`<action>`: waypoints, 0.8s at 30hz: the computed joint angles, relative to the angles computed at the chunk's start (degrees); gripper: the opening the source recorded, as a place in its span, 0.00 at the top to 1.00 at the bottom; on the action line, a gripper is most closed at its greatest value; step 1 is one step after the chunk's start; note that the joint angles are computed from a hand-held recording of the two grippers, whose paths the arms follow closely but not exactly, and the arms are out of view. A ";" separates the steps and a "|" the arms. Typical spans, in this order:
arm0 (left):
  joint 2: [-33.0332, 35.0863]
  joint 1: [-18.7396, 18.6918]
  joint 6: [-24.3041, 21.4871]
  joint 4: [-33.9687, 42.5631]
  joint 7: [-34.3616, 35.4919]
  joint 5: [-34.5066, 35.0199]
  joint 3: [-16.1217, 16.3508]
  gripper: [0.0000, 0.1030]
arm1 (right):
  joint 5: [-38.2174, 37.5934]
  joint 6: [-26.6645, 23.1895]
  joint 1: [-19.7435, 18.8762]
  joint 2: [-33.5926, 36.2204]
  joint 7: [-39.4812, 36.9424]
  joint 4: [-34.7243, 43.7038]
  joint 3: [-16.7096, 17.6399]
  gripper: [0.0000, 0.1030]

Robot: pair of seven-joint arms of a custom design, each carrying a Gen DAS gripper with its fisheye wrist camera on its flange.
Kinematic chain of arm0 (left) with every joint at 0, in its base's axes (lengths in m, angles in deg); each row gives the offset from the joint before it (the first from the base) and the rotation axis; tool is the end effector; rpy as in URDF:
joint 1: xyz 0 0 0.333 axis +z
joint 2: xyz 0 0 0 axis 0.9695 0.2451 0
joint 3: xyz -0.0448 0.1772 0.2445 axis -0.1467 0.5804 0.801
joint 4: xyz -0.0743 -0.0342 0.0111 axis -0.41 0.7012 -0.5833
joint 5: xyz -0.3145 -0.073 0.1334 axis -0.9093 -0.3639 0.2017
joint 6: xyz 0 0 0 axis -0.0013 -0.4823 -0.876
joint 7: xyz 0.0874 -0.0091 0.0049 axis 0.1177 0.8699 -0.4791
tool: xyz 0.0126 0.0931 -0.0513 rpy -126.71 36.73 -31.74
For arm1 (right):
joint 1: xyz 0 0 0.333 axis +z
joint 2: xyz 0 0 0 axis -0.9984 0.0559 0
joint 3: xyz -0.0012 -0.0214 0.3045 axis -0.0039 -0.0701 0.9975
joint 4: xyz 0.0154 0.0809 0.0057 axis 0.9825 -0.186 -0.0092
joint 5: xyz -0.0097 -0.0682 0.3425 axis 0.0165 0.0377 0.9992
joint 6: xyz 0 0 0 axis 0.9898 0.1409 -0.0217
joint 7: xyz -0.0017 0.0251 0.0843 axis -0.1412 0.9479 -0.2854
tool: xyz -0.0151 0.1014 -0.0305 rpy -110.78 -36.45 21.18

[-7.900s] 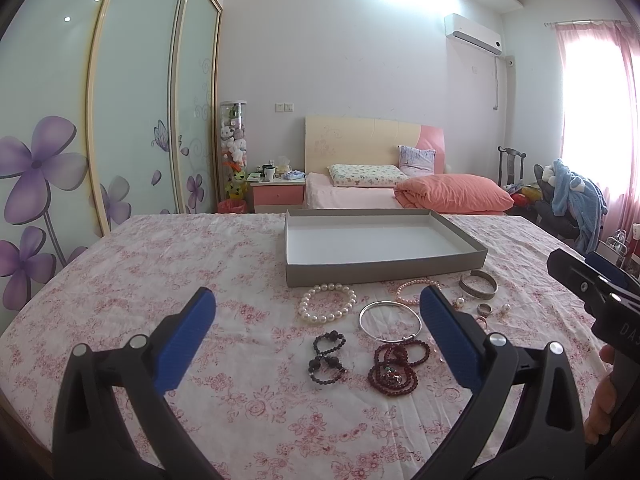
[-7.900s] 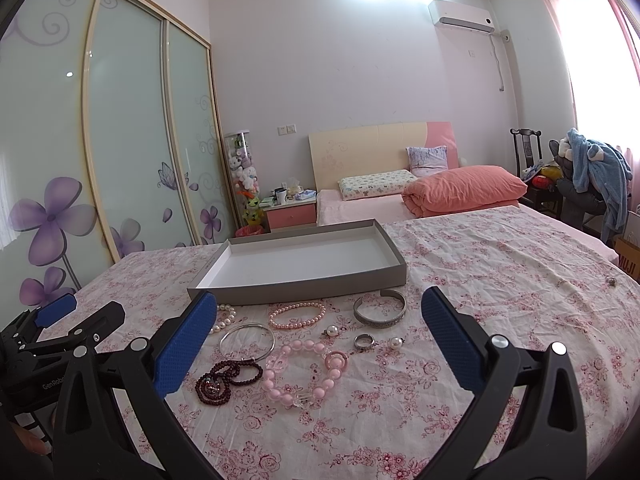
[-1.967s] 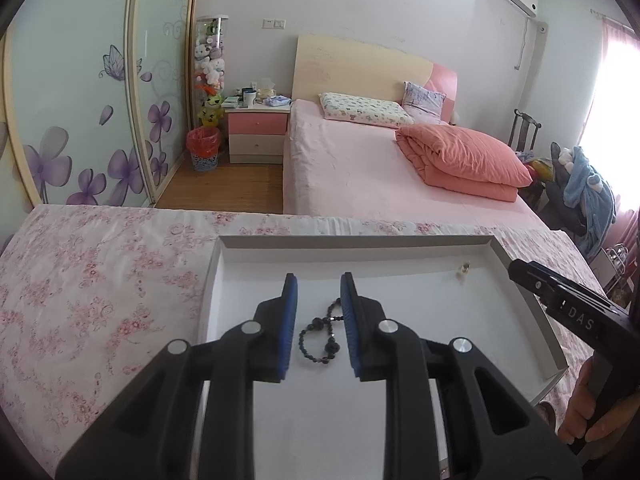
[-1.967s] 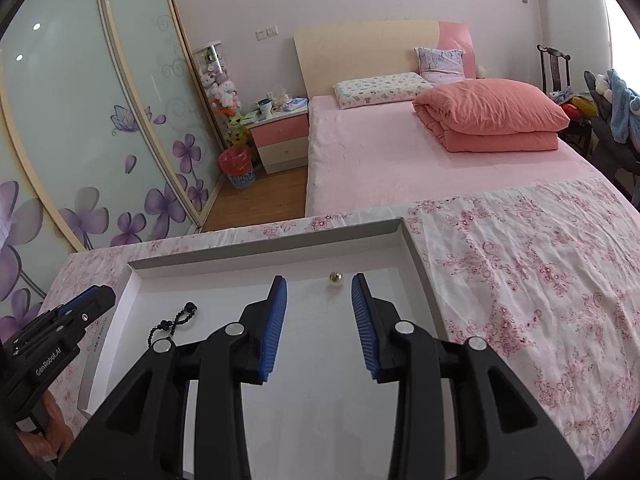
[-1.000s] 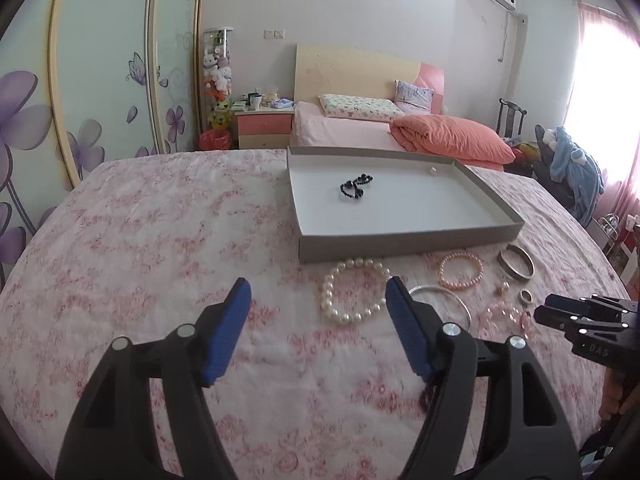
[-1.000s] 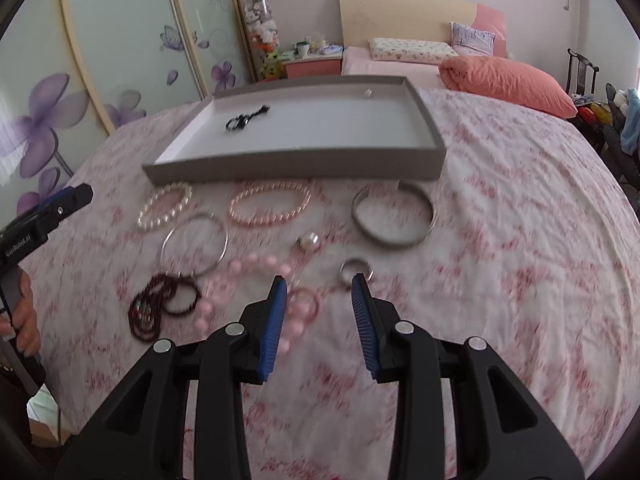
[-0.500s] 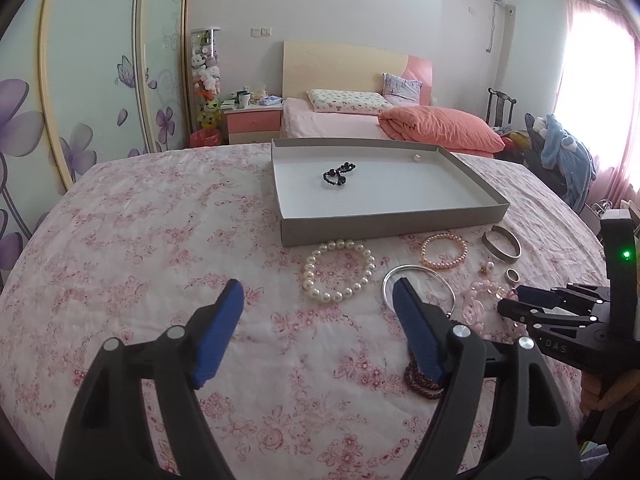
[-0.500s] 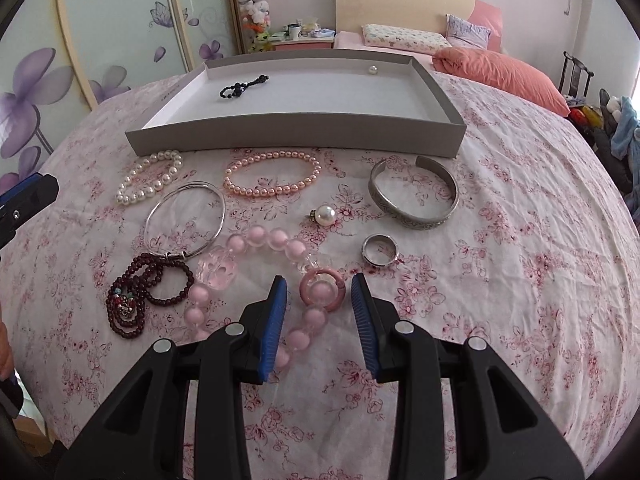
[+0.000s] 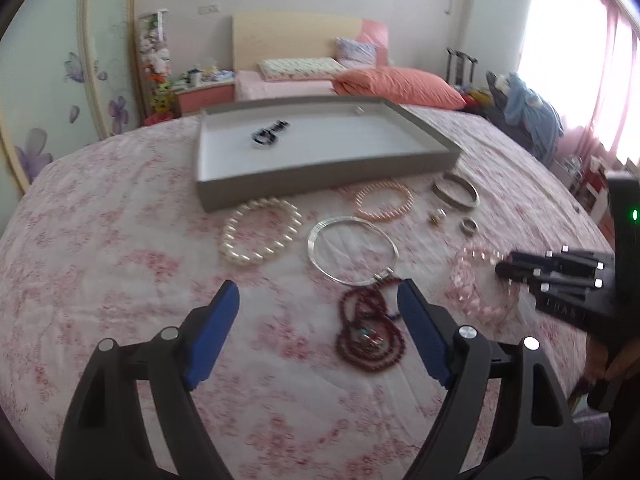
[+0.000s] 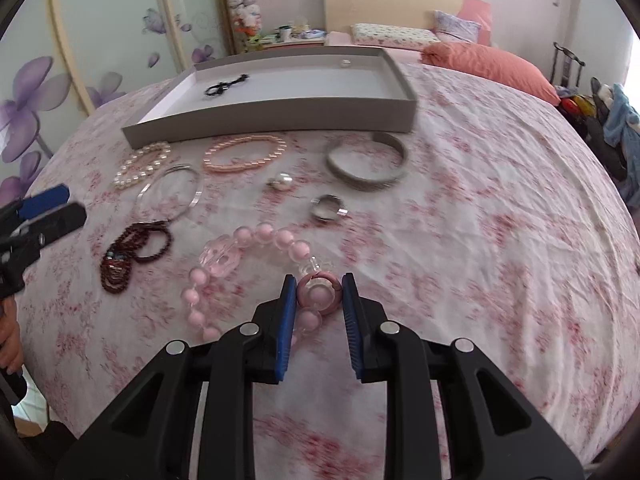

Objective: Organize jewelry
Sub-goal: 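Grasp the pink crystal bracelet with the right tool while the left tool grasps the dark red beads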

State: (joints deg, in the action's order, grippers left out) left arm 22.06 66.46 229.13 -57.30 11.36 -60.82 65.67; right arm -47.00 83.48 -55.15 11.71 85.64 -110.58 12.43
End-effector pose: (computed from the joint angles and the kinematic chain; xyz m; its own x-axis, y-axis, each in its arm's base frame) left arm 0.4180 -0.1865 0.4808 -0.1491 -0.9865 0.0671 -0.7277 0.0635 -0.6830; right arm 0.4541 0.3597 0.4574 0.2600 -0.9622 -0.0814 -0.7801 -0.1596 -0.6049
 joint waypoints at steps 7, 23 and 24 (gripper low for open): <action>5.11 -1.73 -5.82 4.72 1.21 0.42 -1.60 0.23 | -2.49 -0.34 -0.77 -0.31 3.82 -0.35 -0.59 0.77; 7.33 -1.77 -8.95 7.58 -10.52 11.12 -2.74 0.90 | -4.15 0.87 -0.77 0.02 5.20 -0.45 -0.82 0.76; 6.84 -2.03 -8.40 6.89 -9.63 9.87 -2.21 0.91 | -4.06 0.90 -0.76 0.08 5.18 -0.38 -0.81 0.76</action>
